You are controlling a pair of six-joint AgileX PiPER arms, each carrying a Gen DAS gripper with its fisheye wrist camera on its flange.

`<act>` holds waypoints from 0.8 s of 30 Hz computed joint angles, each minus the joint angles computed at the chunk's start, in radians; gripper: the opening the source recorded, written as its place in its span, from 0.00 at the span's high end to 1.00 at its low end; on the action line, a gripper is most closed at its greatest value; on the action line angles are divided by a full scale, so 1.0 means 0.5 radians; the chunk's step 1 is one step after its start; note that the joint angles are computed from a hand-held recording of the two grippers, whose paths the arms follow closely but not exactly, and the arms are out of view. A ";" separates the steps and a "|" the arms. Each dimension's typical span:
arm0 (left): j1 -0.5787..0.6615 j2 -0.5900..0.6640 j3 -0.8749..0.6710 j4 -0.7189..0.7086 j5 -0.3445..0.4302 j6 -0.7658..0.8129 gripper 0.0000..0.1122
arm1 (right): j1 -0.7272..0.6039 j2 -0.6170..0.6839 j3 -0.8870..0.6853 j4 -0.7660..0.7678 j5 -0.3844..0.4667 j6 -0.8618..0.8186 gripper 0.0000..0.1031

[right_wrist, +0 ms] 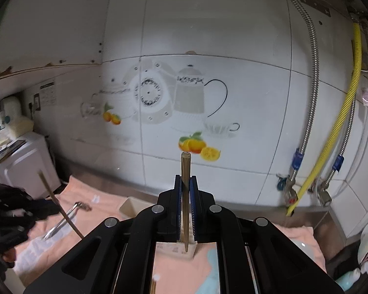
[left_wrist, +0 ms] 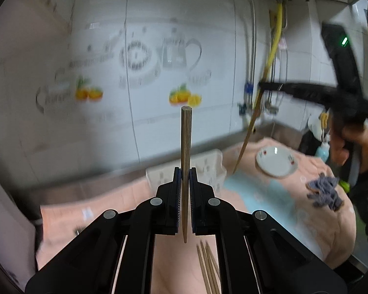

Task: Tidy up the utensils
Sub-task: 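Lift the chopstick with the right tool into the holder while the left tool inserts its own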

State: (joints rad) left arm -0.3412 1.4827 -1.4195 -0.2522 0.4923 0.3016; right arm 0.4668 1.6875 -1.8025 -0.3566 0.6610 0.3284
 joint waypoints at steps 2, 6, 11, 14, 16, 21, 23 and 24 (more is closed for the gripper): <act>-0.034 0.067 -0.164 0.114 0.006 -0.084 0.95 | -0.039 0.064 -0.073 0.068 -0.004 -0.043 0.94; -0.090 0.229 -0.471 0.348 0.015 -0.267 0.95 | -0.104 0.205 -0.204 0.175 -0.025 -0.101 0.94; -0.091 0.490 -0.825 0.467 0.043 -0.411 0.95 | -0.144 0.338 -0.283 0.246 -0.031 -0.142 0.94; -0.112 0.626 -0.922 0.685 0.020 -0.582 0.95 | -0.167 0.382 -0.275 0.286 -0.046 -0.171 0.94; -0.093 0.724 -1.017 0.666 0.080 -0.593 0.95 | -0.179 0.404 -0.267 0.319 -0.048 -0.199 0.94; -0.030 0.890 -1.123 0.541 0.156 -0.568 0.95 | -0.190 0.444 -0.225 0.338 -0.072 -0.231 0.94; -0.008 0.950 -1.153 0.510 0.186 -0.566 0.95 | -0.192 0.452 -0.203 0.342 -0.083 -0.236 0.94; -0.001 0.962 -1.146 0.496 0.192 -0.562 0.95 | -0.191 0.456 -0.187 0.341 -0.090 -0.235 0.94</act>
